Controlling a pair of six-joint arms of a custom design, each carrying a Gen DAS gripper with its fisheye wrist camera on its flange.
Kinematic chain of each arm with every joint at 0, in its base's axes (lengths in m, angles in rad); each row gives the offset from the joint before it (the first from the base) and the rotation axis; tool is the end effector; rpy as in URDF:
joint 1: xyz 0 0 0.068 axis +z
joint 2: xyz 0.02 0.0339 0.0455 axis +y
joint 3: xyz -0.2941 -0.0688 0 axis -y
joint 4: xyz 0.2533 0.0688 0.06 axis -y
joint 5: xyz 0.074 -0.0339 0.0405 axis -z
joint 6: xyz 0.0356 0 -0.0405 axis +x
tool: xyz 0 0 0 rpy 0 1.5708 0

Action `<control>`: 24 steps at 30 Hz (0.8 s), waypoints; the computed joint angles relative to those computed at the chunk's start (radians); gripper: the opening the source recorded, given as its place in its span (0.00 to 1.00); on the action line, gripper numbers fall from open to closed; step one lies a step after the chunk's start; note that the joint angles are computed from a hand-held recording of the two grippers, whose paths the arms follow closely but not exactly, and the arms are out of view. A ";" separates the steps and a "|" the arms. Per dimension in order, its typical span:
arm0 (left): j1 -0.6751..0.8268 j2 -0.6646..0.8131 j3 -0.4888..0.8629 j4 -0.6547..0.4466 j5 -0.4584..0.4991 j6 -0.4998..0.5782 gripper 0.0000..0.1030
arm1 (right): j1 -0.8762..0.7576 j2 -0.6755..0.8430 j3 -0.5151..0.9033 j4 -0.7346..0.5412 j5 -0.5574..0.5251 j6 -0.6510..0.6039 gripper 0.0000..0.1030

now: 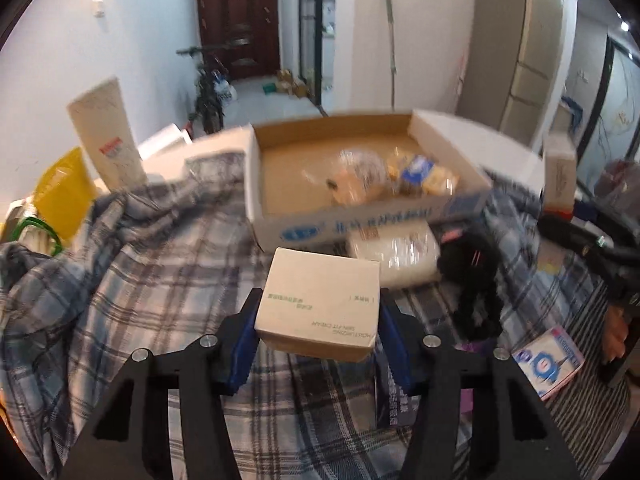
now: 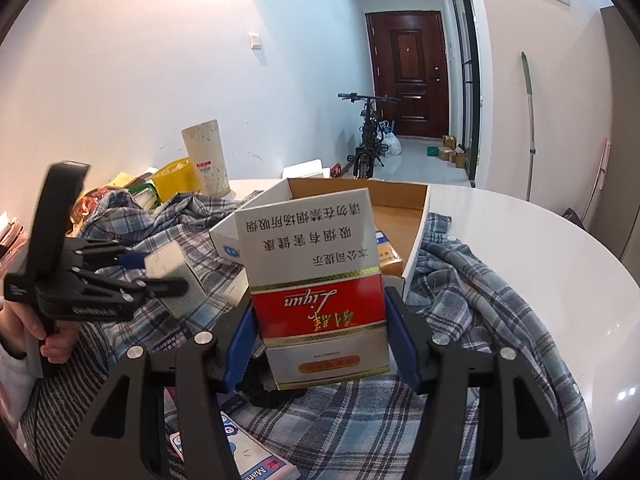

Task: Organize objects
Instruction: 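Hold the carton with the right tool while the left tool places the beige box into the cardboard box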

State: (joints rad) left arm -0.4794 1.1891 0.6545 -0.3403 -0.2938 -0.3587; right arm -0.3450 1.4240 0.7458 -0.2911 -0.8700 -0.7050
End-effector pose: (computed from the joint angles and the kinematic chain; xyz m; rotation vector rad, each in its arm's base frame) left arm 0.2073 -0.0961 0.2261 0.0161 2.3960 -0.0297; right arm 0.2602 -0.0646 0.2123 -0.6920 2.0665 0.5320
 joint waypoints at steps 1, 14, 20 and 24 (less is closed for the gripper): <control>-0.004 -0.022 0.003 -0.005 -0.019 -0.004 0.55 | -0.007 -0.002 -0.001 0.003 -0.010 0.001 0.57; -0.042 -0.071 0.131 0.026 -0.151 -0.017 0.55 | -0.052 -0.089 0.021 0.005 -0.085 0.088 0.57; -0.042 0.001 0.242 0.099 -0.182 0.059 0.56 | 0.032 -0.139 0.140 0.038 -0.003 0.311 0.57; 0.022 0.070 0.290 0.105 -0.159 0.009 0.56 | 0.137 -0.122 0.192 0.133 0.106 0.474 0.57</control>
